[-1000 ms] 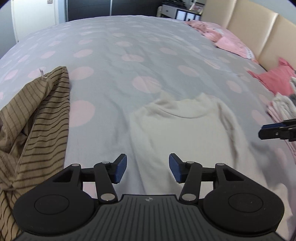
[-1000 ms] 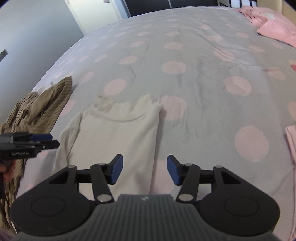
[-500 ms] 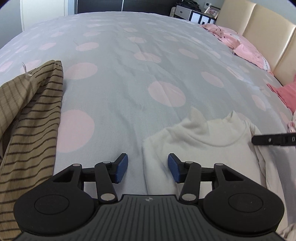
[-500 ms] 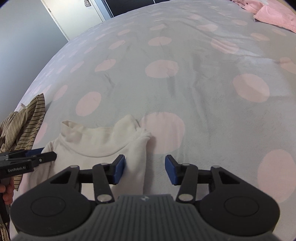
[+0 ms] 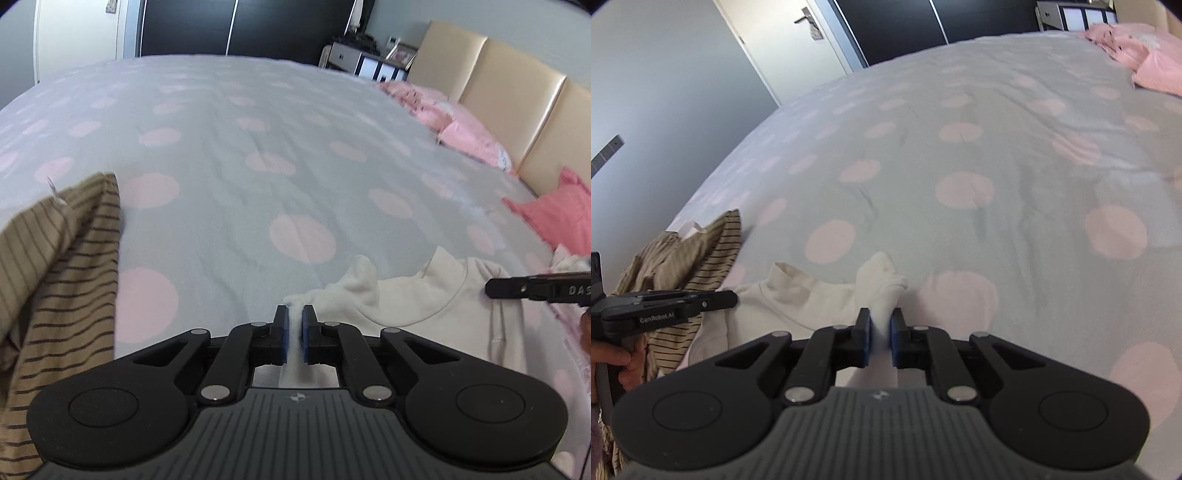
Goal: Fold clothes
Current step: 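Grasp the shirt end with both grippers, lift and fold it onto itself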
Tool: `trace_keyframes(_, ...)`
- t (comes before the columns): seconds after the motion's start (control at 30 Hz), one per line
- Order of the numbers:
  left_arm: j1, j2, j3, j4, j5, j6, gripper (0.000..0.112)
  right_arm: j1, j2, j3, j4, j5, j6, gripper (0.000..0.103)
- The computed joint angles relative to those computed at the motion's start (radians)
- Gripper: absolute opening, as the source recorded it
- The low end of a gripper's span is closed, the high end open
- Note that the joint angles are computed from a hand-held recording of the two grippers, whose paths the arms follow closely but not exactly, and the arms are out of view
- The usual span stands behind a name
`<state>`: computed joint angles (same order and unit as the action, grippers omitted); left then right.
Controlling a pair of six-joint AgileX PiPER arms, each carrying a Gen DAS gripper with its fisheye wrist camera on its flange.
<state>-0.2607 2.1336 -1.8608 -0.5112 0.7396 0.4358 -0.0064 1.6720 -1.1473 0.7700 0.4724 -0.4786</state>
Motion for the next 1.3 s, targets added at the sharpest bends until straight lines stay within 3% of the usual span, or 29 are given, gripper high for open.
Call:
trace_keyframes(0.2, 0.053, -0.212, 0.176, -0.148, 0.012, 0.165, 0.005, -0.009, -0.161, 0.042, -0.005, 0.065, -0.008, 0.012)
trace_keyframes(0.47, 0.139, -0.519, 0.431, -0.323, 0.078, 0.369, 0.004, 0.014, -0.485, 0.148, -0.043, 0.190, -0.025, 0.012)
trace_keyframes(0.7, 0.229, -0.751, 0.646, -0.430, 0.221, 0.575, 0.004, 0.076, -0.779, 0.288, -0.103, 0.283, -0.057, 0.012)
trace_keyframes(0.93, 0.313, -0.900, 0.908, -0.399, 0.340, 0.708, 0.004, 0.072, -0.978, 0.501, -0.102, 0.395, -0.148, 0.012)
trace_keyframes(1.13, 0.250, -0.963, 1.073, -0.277, 0.272, 0.741, 0.004, 0.330, -1.033, 0.636, -0.370, 0.312, 0.064, 0.012)
trace_keyframes(1.3, 0.176, -0.989, 1.132, -0.174, 0.206, 0.747, 0.005, 0.621, -1.033, 0.687, -0.674, 0.270, 0.411, 0.015)
